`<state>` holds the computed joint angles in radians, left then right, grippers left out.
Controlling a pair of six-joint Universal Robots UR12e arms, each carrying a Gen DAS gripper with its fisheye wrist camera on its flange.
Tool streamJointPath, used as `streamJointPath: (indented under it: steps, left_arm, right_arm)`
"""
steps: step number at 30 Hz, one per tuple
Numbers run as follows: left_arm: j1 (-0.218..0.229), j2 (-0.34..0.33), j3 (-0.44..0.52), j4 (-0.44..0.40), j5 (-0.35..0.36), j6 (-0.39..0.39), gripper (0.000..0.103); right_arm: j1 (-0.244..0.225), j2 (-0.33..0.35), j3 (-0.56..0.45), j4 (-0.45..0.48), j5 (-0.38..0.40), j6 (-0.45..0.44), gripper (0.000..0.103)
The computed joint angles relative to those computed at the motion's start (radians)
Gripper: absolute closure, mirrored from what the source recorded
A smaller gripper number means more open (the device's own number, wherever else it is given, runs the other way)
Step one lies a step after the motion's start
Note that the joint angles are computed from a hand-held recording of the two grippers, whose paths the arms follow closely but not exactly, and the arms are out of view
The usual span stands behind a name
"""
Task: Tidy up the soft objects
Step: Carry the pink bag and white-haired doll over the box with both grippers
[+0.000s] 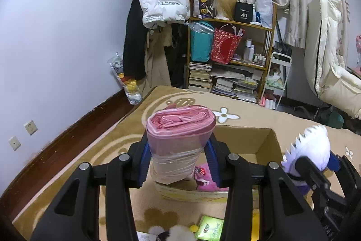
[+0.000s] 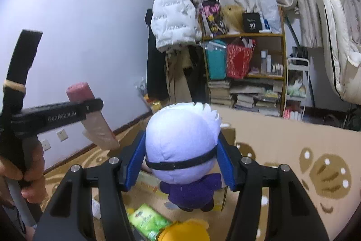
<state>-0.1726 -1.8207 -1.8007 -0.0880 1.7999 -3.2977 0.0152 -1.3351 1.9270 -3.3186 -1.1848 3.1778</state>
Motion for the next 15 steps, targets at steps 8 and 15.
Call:
streamJointPath:
  steps: [8,15]
  left_arm:
    - [-0.004,-0.019,-0.001,0.046,-0.028,0.041,0.061]
    - [-0.006,-0.040,0.008,0.034,-0.037,0.050,0.061]
  right_arm:
    - [0.000,0.030,-0.034,-0.017,0.021,-0.005,0.040]
    - [0.004,0.056,-0.058,-0.003,0.033,-0.026,0.040]
